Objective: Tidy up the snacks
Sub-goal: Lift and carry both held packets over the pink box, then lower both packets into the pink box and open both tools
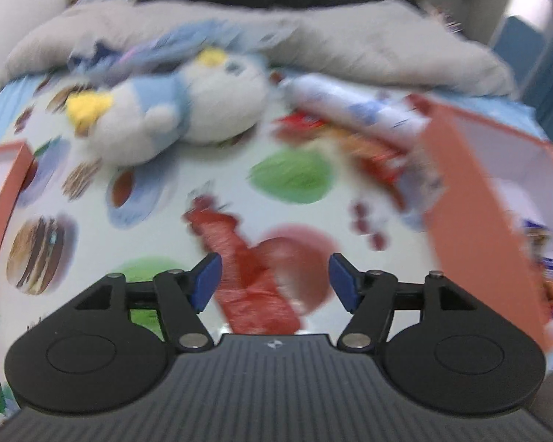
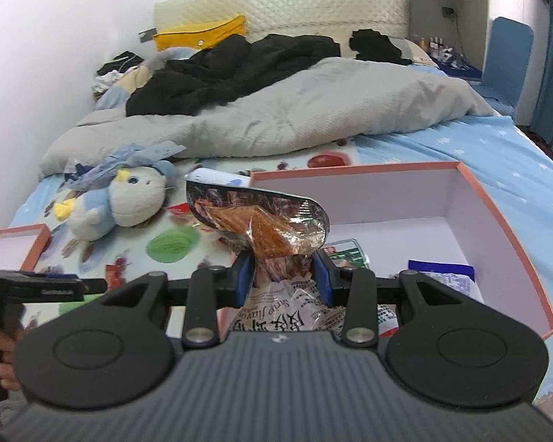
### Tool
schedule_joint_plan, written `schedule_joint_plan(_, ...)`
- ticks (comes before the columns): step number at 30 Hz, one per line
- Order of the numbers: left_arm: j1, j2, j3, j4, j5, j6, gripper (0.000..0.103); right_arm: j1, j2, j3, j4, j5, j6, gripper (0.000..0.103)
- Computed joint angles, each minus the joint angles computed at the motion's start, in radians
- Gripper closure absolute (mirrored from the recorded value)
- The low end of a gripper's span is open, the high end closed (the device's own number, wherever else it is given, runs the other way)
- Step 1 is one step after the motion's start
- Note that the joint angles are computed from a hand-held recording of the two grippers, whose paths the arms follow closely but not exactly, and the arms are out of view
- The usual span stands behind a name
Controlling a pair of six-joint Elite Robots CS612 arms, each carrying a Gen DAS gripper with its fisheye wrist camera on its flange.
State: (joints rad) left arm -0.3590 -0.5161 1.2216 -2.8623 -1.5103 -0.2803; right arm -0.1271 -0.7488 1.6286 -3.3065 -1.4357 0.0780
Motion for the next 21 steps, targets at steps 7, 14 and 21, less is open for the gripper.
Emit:
schedule_joint_plan(7,0.022,0.084,-0.127,0.124,0.017,-0.076,0.033,-0.01,0.006,-0.002,0.02,-0.018,0.006,0.064)
schedule_joint_plan(14,0.02,0.116,-0.184,0.153,0.035,-0.045,0.043,-0.015,0.014,-0.008,0.039,-0.038,-0.003,0.064)
schedule_joint_plan(21,0.005,0.116,-0.192,0.195,0.09,-0.028,0.06,-0.016,0.02,-0.01,0.051,-0.052,-0.009,0.064)
